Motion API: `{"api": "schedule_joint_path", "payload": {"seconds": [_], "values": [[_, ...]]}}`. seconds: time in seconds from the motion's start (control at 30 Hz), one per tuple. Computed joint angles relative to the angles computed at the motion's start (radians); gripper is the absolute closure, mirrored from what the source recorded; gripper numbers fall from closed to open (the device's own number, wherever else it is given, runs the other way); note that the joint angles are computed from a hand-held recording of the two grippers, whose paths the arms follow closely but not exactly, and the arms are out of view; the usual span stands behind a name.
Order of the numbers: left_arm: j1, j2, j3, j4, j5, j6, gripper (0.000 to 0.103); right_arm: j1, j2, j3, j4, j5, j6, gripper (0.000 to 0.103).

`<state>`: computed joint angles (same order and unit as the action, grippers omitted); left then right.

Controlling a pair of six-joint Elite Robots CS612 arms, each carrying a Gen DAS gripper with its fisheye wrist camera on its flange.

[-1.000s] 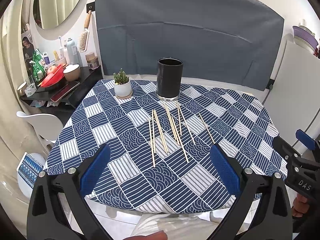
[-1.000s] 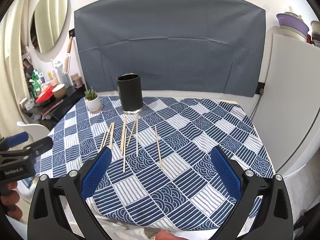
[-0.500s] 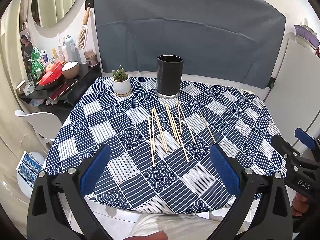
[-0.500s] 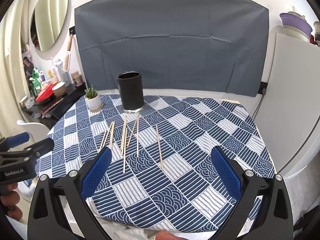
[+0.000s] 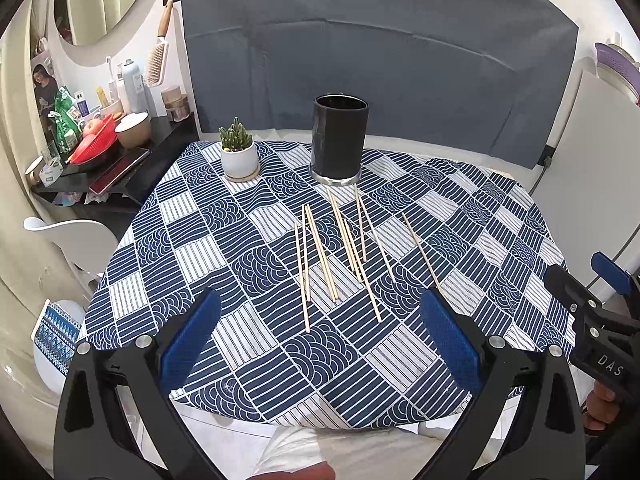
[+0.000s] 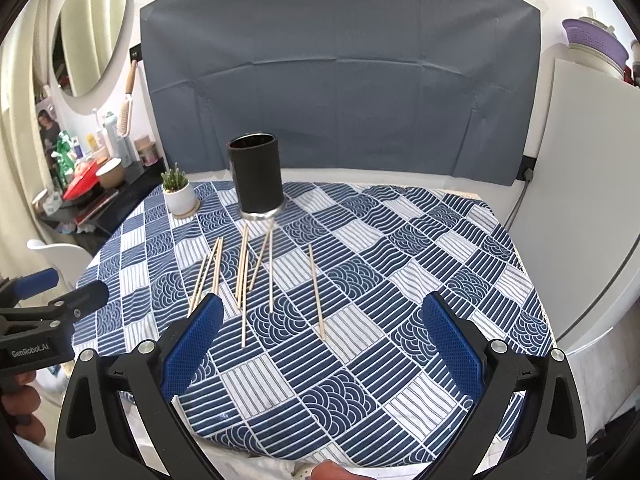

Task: Organize utensils

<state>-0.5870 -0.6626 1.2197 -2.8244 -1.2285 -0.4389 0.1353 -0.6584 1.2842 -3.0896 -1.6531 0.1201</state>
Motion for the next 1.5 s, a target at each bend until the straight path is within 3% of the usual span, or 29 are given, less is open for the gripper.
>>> {"api": "schedule_joint_path", "payload": {"seconds": [0.43, 0.87, 1.1, 1.33, 1.5], "values": [[0.034, 0.057, -0.112, 0.126, -0.064, -0.008, 0.006, 0.012, 0.066, -0.146, 0.172, -0.03, -0.027, 0.008], [0.084, 0.156, -0.303, 0.342, -0.165, -0.069, 0.006, -0.01, 0.159, -0.339, 0.436, 0.029, 0.073, 0.008], [0.109, 0.231, -0.442, 0.498, -0.216, -0.088, 0.006, -0.033, 0.239, -0.496, 0.661, 0.124, 0.145, 0.008], [0.126, 0.336, -0.627, 0.669, -0.262, -0.063, 0.006, -0.031, 0.34, -0.678, 0.833, 0.088, 0.121, 0.008], [0.128, 0.399, -0.736, 0.746, -0.233, -0.048, 0.006, -0.03, 0.423, -0.824, 0.951, 0.08, 0.085, 0.008]]}}
